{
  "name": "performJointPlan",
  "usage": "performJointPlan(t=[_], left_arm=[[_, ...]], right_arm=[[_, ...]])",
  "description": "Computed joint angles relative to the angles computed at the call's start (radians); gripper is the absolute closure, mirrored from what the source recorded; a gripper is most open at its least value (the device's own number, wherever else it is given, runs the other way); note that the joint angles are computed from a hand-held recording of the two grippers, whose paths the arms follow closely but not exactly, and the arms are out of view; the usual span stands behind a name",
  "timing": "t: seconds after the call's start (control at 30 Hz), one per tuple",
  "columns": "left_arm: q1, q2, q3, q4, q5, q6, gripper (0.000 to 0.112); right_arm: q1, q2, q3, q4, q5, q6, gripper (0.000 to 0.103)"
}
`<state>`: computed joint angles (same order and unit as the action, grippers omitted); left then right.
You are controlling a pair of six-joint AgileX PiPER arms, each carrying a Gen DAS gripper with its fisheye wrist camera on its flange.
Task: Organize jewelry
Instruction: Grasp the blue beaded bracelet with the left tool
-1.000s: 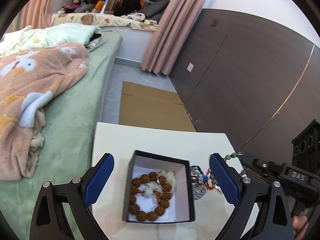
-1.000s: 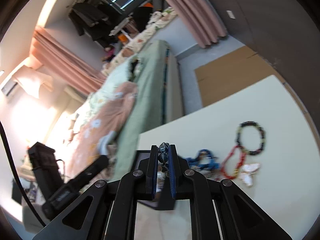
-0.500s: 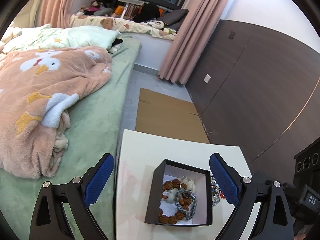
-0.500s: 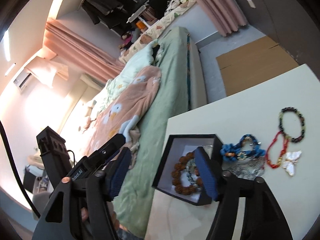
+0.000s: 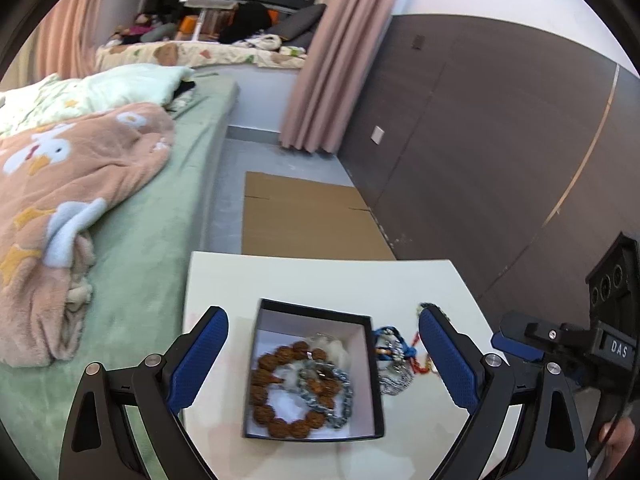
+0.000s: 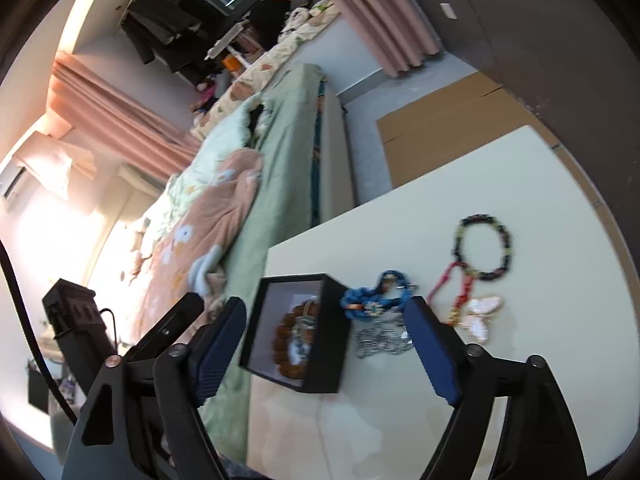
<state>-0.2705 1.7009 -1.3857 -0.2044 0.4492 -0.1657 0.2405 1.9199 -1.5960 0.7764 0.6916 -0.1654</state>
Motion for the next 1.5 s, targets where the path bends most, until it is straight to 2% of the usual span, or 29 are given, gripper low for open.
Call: performJointPlan(t=[0.2,0.57,1.0,1.13,1.3,1.4,1.5], left_arm=[[-0.054,0.025,-0.025,0.01,0.0,0.015,0.016],[-0.172,0.163,-0.165,0.107,0.103,0.009,0.049],[-0.237,0.327,-0.345,0.193,0.18,0.058,0.055],[-0.247,0.4,-0.436,0.213,0.226,0.074,0.063],[-0.253,0.471,-0.526,0.231,0.286,0.065,0.063],[-0.281,0.495,-0.55,0.349,0.312,-0.001,0.063],[-0.299,0.493,-0.532,0.417,0.305,-0.031,0.063]], right_arm=[[-0.043,-0.002,0.009,-0.035,0.029,0.035,0.021],[-0.143,0.005,0.033,-0.073,0.072,0.134,0.021],[-0.208,0.053,-0.05,-0.088,0.128,0.158,0.021],[-0.216,0.087,-0.106,-0.1,0.15,0.179,0.021],[-0.225,0.122,-0.15,-0.116,0.169,0.209,0.021],[-0.225,0.138,-0.17,-0.13,0.184,0.224,0.021],[-0.22,0.143,-0.179,-0.145,0.198,0.226,0.021]])
